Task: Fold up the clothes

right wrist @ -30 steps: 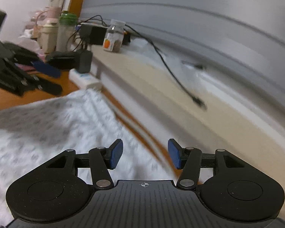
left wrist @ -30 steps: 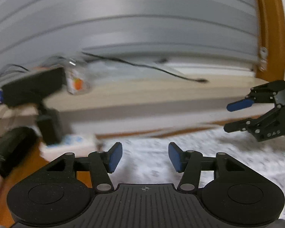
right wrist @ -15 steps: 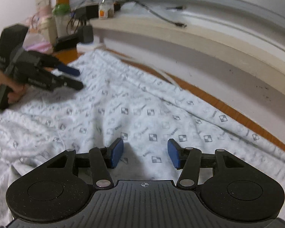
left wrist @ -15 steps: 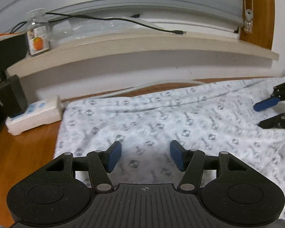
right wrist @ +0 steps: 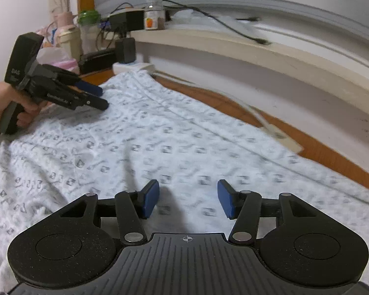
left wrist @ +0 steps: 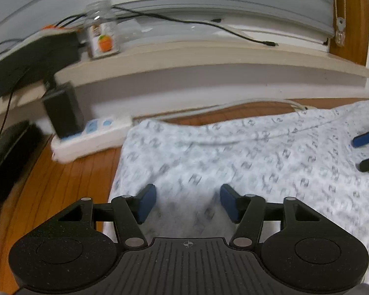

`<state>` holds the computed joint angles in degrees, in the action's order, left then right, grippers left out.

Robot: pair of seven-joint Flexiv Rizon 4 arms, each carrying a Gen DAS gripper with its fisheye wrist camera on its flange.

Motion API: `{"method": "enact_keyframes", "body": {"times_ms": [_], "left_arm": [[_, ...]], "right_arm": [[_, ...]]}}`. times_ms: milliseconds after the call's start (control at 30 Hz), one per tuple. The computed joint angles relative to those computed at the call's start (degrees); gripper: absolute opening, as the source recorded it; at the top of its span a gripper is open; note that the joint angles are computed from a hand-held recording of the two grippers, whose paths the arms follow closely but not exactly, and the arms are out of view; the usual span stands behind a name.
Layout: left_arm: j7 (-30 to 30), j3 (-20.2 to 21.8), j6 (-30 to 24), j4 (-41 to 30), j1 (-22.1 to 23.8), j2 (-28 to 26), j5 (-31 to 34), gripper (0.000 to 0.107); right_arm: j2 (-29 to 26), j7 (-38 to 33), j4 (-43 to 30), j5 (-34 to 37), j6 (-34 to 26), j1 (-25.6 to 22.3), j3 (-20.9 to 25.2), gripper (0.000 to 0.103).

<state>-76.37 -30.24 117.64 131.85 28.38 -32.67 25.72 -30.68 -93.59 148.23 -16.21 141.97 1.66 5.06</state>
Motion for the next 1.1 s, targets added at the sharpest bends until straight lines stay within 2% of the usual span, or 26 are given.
{"method": "enact_keyframes", "body": {"times_ms": [100, 167, 333, 367, 400, 433, 467, 567, 633, 733, 800, 900, 967, 1000, 1100], "left_arm": [[1.76, -2.95, -2.91, -3.25, -1.06, -0.87, 0.28, 0.06], [4.79, -5.2, -6.82, -6.57, -2.69, -2.23, -0.6, 0.06], [12.85, -11.72, -16.94, -12.73, -3.34, -8.01, -3.83, 0.045], [14.26, -12.71, -17.47, -13.28, -3.01, -9.18, -4.31, 0.037], [15.6, -14.08, -18.29, -13.63, -2.31, -10.29, -4.92, 0.017], [16.33, -15.44, -19.19, -13.55, -1.42, -10.83, -5.98, 0.004], [16.01, -14.94, -18.21, -13.42, -1.93, -10.48, -7.2, 0.002], [12.61, -7.88, -7.72, -12.95, -7.92, -8.44, -11.52, 0.001], [9.99, -1.87, -4.39, -13.15, -13.24, -6.4, -14.26, 0.0], [7.96, 3.81, -4.24, -13.21, -18.66, -4.67, -15.61, 0.013], [6.7, 5.07, -3.48, -13.0, -20.48, -4.41, -15.39, 0.023], [4.69, 3.93, -1.49, -13.02, -21.68, -5.04, -13.36, 0.065], [3.48, 1.95, -1.63, -13.69, -22.27, -5.98, -11.55, 0.074], [3.15, 0.79, -2.26, -14.19, -22.48, -6.54, -10.73, 0.075], [3.63, -2.81, -5.44, -16.76, -23.92, -9.0, -9.37, 0.079]], "right_arm": [[0.44, -2.9, 0.98, 2.81, 0.76, 0.12, -2.04, 0.053], [0.37, -3.44, 1.26, 3.16, 0.09, -1.43, -2.9, 0.053], [-1.8, 2.0, 1.45, -4.64, 2.52, -11.71, -1.73, 0.054], [-2.52, 2.14, 1.56, -6.1, 3.79, -13.0, -1.71, 0.054], [-3.23, 1.46, 1.75, -6.75, 5.17, -13.4, -1.84, 0.055], [-3.78, 0.81, 1.92, -7.17, 6.24, -13.58, -2.02, 0.056], [-3.98, 0.65, 2.03, -7.5, 6.7, -13.66, -2.13, 0.057], [-3.85, 0.73, 2.11, -8.13, 6.64, -13.46, -2.41, 0.059], [-3.73, 0.84, 2.42, -9.15, 6.76, -13.97, -2.48, 0.06], [-3.73, 1.26, 2.56, -10.82, 6.79, -14.79, -2.49, 0.065], [-3.75, 1.37, 2.53, -11.29, 6.78, -14.93, -2.53, 0.065], [-2.83, 4.44, 2.26, -15.07, 5.74, -17.88, -2.77, 0.063], [-1.79, 4.15, 2.91, -13.96, 7.32, -19.16, -3.74, 0.063], [-1.41, 4.34, 3.26, -14.53, 8.11, -20.75, -4.4, 0.061], [-1.02, 5.84, 4.09, -17.45, 9.68, -27.43, -7.27, 0.048]]}}
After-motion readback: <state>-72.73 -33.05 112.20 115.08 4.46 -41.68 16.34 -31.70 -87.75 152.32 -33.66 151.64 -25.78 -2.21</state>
